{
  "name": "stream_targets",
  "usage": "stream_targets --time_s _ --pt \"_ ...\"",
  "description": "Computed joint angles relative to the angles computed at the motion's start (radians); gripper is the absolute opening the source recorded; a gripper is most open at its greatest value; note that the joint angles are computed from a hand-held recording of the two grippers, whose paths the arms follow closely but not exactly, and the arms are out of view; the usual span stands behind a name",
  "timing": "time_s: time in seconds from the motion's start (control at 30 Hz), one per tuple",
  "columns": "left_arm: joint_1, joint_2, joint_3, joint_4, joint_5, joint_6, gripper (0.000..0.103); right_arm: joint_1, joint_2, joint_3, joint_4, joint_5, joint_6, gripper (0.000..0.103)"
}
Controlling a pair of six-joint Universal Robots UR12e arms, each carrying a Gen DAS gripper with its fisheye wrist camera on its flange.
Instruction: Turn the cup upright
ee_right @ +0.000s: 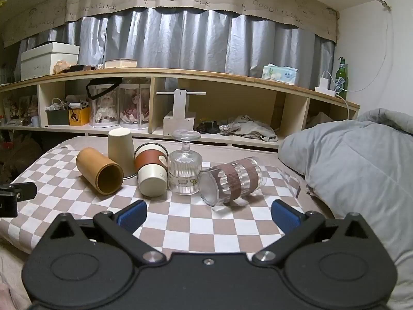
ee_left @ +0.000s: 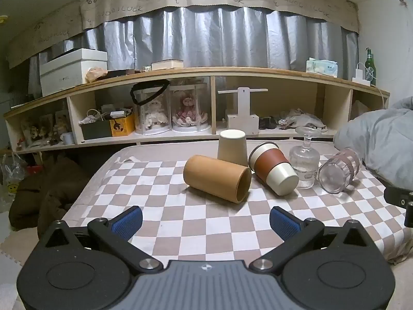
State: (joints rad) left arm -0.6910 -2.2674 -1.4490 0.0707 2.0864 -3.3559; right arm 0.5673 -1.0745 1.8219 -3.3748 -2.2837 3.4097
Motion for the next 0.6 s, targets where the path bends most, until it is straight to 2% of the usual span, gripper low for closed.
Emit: stream_targets --time_s 0.6 --pt "-0.007 -0.009 0.014 -0.007 0.004 -0.001 0.103 0.001 -0.001 0.0 0.003 -0.001 -0.002 0.103"
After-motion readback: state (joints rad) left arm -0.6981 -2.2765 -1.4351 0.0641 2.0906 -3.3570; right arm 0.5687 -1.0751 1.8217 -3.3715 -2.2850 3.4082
